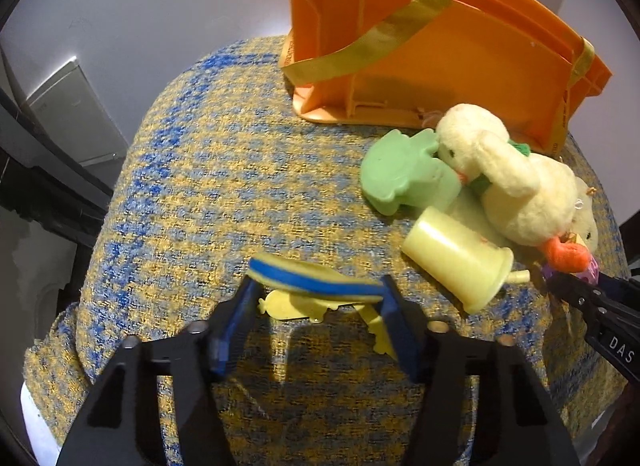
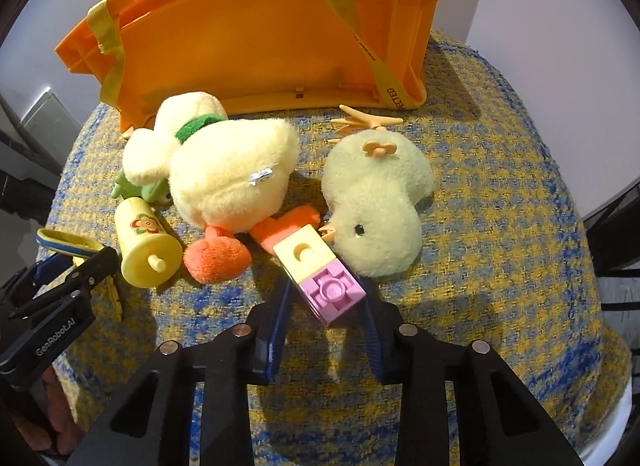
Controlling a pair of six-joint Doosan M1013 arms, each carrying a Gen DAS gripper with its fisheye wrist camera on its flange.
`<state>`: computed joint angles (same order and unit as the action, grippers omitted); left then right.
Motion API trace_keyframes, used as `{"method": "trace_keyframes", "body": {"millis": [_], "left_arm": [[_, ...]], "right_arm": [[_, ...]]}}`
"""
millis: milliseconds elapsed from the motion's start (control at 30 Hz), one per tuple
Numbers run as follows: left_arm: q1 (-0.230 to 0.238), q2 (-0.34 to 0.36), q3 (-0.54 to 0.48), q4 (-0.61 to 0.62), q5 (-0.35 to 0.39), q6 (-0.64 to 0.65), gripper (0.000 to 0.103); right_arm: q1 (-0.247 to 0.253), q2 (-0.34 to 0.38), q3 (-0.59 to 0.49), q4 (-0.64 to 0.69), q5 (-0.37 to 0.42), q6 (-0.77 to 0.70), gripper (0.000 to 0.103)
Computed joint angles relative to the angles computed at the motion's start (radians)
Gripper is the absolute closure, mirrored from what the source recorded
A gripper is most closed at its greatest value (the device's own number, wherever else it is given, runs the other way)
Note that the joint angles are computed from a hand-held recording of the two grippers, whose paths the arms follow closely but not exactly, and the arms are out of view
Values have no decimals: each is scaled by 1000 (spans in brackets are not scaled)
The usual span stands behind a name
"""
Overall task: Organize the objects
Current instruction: 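Grasp the yellow-blue hair clip with the left tool while the right tool grasps the pink block, then carry the hair clip and pink block over the crate and release them inside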
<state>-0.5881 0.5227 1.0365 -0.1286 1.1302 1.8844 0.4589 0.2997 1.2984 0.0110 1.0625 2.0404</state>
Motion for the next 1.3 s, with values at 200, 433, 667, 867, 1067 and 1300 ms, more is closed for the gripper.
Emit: {"method": "trace_keyframes", "body": {"millis": [200,433,667,867,1067,1300], "left_arm": [[3,-12,10,-7,-3,-5,49],[1,-37,24,-2,-24,-19,49],[-2,-48,3,0,-30,-26,49],[-4,-50,-42,-5,-31,-27,49],[-9,-43,-90,-8,-28,-32,49],[-15,-25,-162,-20,-12,-33,49]], "right_arm": [[2,-12,8,-2,-7,4,71],[11,-29,3,-20,-28,20,72],[15,-53,-4,-48,-40,46,72],[9,-53,-36,-71,-49,56,72],[1,-64,-57,-89,-66,67,72],[-10,-67,-97,-108,-74,69,72]]}}
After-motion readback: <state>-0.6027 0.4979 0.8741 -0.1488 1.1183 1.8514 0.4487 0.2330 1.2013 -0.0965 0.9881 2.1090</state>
